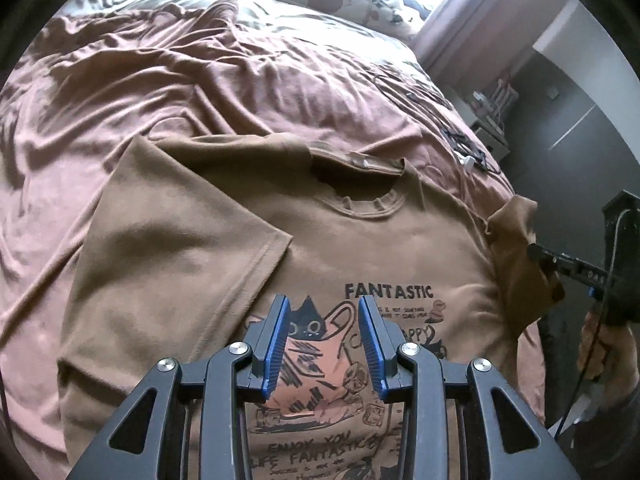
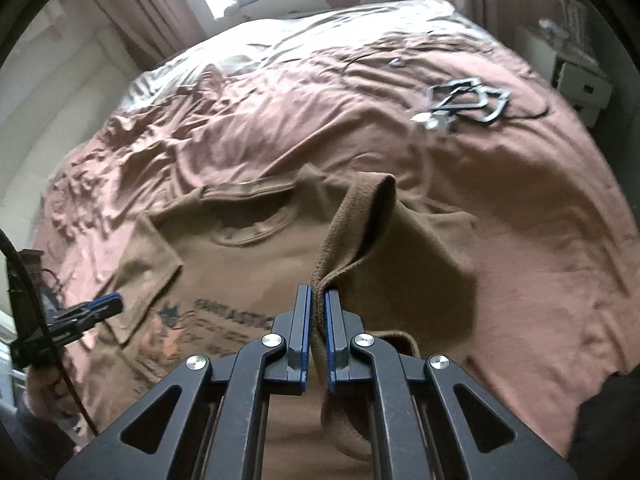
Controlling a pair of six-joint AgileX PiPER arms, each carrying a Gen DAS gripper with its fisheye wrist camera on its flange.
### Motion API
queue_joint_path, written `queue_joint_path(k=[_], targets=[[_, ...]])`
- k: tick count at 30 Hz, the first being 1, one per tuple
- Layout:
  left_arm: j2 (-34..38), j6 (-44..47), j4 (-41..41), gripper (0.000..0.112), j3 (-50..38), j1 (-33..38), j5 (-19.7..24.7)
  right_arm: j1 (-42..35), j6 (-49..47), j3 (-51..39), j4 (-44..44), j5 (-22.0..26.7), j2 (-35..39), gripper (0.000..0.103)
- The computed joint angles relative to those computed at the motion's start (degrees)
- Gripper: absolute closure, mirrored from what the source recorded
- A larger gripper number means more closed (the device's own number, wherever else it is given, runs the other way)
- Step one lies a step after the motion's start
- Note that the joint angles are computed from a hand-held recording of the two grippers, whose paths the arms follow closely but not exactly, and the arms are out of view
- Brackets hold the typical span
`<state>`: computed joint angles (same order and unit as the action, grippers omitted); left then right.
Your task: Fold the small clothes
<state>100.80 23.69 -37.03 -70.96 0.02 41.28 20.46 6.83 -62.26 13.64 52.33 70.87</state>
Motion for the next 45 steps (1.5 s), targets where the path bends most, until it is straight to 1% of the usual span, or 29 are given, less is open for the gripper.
queue_joint_path(k=[1, 2, 4, 5, 6, 7, 9, 12, 15, 17, 19, 21, 24, 27, 29, 32, 34, 37, 38, 40, 43, 44, 45], targets=[[0.16, -0.57, 0.91, 0.075, -0.21, -0.2, -0.11, 0.36, 0.0, 0.12, -0.21, -0.38, 0.52, 0.099], [0.47, -1.46, 2.09, 0.074, -0.51, -0.54, -0.22, -0.05, -1.02, 0.0, 1.09, -0.07, 1.36, 0.095], [1.0, -2.22, 2.58, 0.074, -0.84, -0.95, -0.13, -2.12, -3.83, 0.3, 4.47, 0.34, 2.19, 0.074], [1.36, -2.53, 2.64, 0.074, -1.21, -1.31, -0.03, -2.96, -4.22, 0.97, 4.31, -0.42, 1.54, 0.053], [1.62, -2.9, 2.93, 0.074, -1.6, -1.66, -0.03, -3.95, -4.47, 1.74, 3.6, -1.47, 0.45, 0.044], [2.0, -3.66, 3.59, 0.074, -2.12, -2.45, -0.28, -5.31, -5.84, 2.21, 4.32, -1.69, -0.27, 0.044], [2.98, -4.68, 4.45, 0.074, -3.31, -3.91, -0.47, -11.33, -12.53, 3.95, 9.83, -1.35, -1.54, 0.044], [5.07, -6.85, 6.11, 0.074, -5.9, -6.38, -0.5, -16.95, -16.8, 6.8, 11.98, -1.99, -2.95, 0.044], [7.54, -8.98, 7.8, 0.074, -9.22, -9.4, -0.41, -22.15, -20.78, 9.63, 13.4, -2.69, -2.73, 0.044], [9.29, -9.56, 8.97, 0.074, -11.65, -11.35, -0.2, -24.1, -21.55, 11.59, 13.34, -4.96, -2.51, 0.044], [11.07, -10.12, 10.08, 0.074, -14.5, -13.16, 0.26, -24.09, -19.96, 13.12, 12.14, -7.42, -2.11, 0.047], [13.05, -11.83, 12.13, 0.074, -17.6, -14.73, 0.85, -25.13, -20.81, 14.06, 13.22, -8.74, -0.96, 0.057], [17.1, -14.5, 14.84, 0.074, -23.72, -16.78, 2.27, -25.18, -21.83, 14.3, 14.16, -11.58, 3.12, 0.064], [21.49, -17.27, 17.68, 0.074, -29.95, -18.1, 4.04, -23.89, -24.41, 13.96, 16.69, -14.44, 7.25, 0.065], [24.7, -18.1, 18.37, 0.074, -34.37, -18.54, 5.49, -22.13, -23.09, 12.79, 15.12, -16.47, 9.93, 0.065], [29.39, -19.26, 20.12, 0.074, -40.77, -19.28, 7.42, -21.66, -24.09, 10.26, 14.95, -17.75, 14.78, 0.074], [32.46, -19.88, 20.72, 0.074, -45.12, -19.71, 9.15, -21.4, -24.53, 8.49, 15.12, -18.91, 17.65, 0.075], [36.87, -19.45, 22.18, 0.074, -52.03, -20.56, 12.44, -20.85, -23.97, 6.03, 14.59, -19.98, 20.49, 0.075], [37.8, -18.8, 22.65, 0.074, -53.56, -20.92, 12.9, -20.71, -23.93, 5.18, 14.59, -20.2, 21.41, 0.076], [39.08, -18.17, 23.36, 0.074, -55.82, -21.38, 13.51, -20.87, -25.12, 3.95, 15.47, -20.48, 22.98, 0.078], [43.12, -17.6, 22.9, 0.074, -62.98, -21.68, 16.88, -21.46, -28.6, 3.09, 18.31, -20.92, 24.47, 0.08], [44.42, -17.85, 23.18, 0.074, -65.14, -21.93, 17.86, -21.55, -29.6, 3.02, 19.08, -21.31, 24.88, 0.081], [45.37, -17.95, 23.57, 0.075, -66.65, -22.21, 18.69, -21.54, -30.19, 2.92, 19.55, -21.56, 25.26, 0.086]])
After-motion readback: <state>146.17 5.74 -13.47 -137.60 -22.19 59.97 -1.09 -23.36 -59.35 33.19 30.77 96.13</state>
